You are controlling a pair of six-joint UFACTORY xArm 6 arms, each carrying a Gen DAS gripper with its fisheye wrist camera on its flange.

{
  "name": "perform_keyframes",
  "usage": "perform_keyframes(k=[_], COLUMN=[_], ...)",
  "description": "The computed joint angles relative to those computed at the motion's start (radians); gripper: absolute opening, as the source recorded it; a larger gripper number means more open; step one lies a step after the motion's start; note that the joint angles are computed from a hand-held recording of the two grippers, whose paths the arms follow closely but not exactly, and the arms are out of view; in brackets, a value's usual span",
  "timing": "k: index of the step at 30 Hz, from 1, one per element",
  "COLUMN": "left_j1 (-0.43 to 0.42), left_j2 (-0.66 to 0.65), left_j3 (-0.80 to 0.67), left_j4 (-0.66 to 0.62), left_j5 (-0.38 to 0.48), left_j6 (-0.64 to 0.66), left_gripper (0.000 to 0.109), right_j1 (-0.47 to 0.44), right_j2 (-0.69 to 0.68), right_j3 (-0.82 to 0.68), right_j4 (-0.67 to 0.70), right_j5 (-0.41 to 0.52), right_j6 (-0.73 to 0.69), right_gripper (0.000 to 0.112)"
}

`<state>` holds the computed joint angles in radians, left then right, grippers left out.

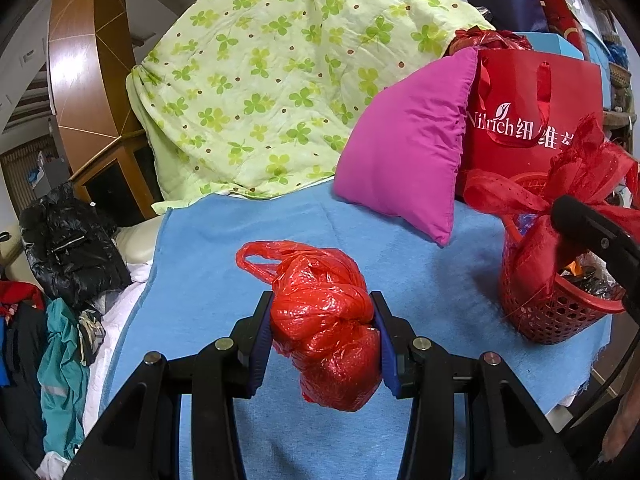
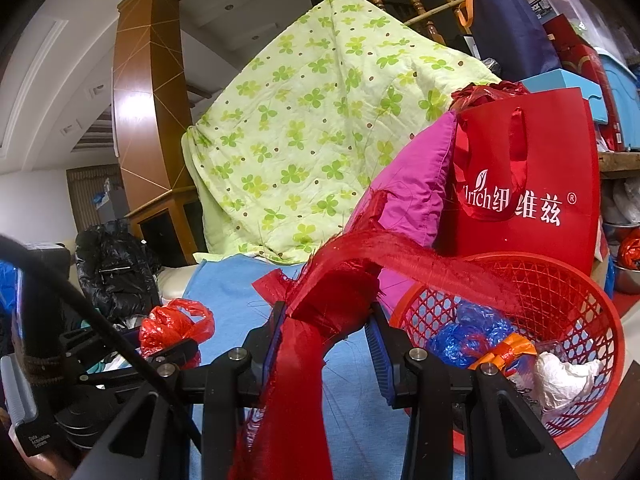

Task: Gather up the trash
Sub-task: 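Lift the red bag with the left tool while the right tool carries the red ribbon toward the basket, then carry the red bag with the left tool while the right tool brings the ribbon over the basket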

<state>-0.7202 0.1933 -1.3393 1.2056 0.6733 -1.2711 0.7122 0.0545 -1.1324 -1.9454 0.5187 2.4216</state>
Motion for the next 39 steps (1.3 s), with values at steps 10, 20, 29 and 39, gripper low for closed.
perform_keyframes(k=[10, 20, 29, 39], left_j1=[0.006, -0.01, -0.021, -0.034], left_j2=[0.005, 0.036, 0.059, 0.07], left_j3=[0.0, -0.031, -0.05, -0.059], left_j4=[-0.003, -0.017, -0.031, -0.031], left_j5=[-0.008, 0.0, 0.001, 0.006], left_j6=[0.012, 0.039, 0.06, 0.063], left_gripper=[0.048, 0.048, 0.048, 0.048], right_j1=[0.0, -0.005, -0.013, -0.015], right_j2=[0.0, -0.034, -0.061, -0.086], right_j3=[-0.001, 0.037, 0.066, 0.095], right_j4=[0.002, 0.001, -0.017, -0.03], right_j5=[0.0, 0.013, 0.021, 0.033], right_j6=[-0.003, 0.01, 0.037, 0.064], right_gripper=[0.041, 0.041, 0.041, 0.041])
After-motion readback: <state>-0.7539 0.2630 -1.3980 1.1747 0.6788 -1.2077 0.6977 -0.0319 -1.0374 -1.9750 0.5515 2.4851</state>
